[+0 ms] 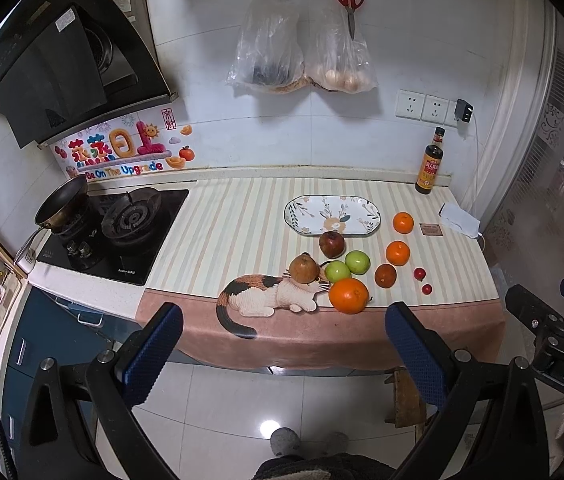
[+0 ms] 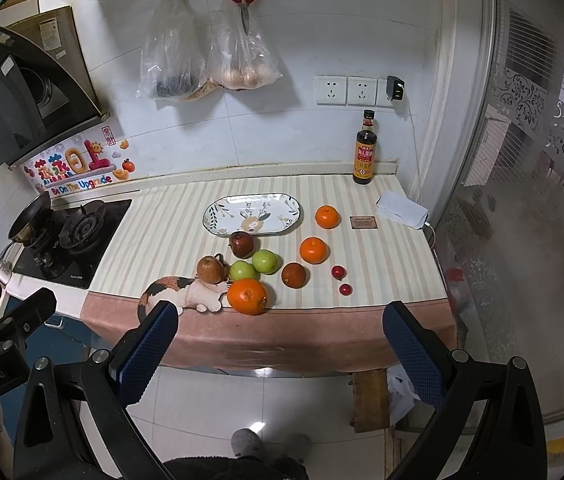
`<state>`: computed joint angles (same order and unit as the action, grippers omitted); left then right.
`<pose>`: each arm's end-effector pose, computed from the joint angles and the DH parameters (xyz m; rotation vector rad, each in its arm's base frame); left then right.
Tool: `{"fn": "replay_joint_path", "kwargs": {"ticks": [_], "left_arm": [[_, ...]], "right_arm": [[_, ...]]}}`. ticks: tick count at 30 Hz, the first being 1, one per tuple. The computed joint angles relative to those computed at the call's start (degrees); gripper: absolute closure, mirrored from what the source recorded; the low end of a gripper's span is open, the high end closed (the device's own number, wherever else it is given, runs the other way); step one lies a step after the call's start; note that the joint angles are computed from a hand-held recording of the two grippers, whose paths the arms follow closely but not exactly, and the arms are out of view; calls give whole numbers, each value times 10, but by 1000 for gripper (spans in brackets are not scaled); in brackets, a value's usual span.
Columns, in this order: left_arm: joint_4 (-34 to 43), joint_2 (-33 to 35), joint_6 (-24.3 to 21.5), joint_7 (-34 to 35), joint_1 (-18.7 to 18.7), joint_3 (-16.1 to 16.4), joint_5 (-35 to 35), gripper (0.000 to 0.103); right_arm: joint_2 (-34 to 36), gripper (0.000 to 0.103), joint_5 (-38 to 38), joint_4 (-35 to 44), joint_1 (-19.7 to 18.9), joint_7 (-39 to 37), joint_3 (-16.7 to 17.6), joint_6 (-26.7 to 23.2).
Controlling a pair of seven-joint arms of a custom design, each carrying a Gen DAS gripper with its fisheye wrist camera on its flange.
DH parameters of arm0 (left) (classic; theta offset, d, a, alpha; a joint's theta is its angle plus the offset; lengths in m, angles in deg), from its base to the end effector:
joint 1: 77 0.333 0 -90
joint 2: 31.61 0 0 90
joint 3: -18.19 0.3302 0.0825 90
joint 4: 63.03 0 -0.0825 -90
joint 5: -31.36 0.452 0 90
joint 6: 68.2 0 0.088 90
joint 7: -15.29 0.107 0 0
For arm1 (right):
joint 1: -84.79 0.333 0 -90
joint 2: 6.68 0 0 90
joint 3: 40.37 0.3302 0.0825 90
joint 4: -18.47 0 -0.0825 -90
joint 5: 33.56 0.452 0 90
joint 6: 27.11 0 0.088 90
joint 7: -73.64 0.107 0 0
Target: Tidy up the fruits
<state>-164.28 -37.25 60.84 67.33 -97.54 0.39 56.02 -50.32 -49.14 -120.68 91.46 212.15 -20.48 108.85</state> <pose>0.5049 -0.3962 0.6665 -1.6323 1.9730 -0.6835 0.3812 0.2208 0.6229 -1.5091 1.9593 -0.7614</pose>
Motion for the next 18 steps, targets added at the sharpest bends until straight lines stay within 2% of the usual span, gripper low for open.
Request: {"fn": "replay_joint_path", "kwargs": {"ticks": [18], "left_arm": [[-1,-2,-1,2,1,1,-5,0]], "right_arm": [[1,0,-1,1,0,2,-1,1]]}}
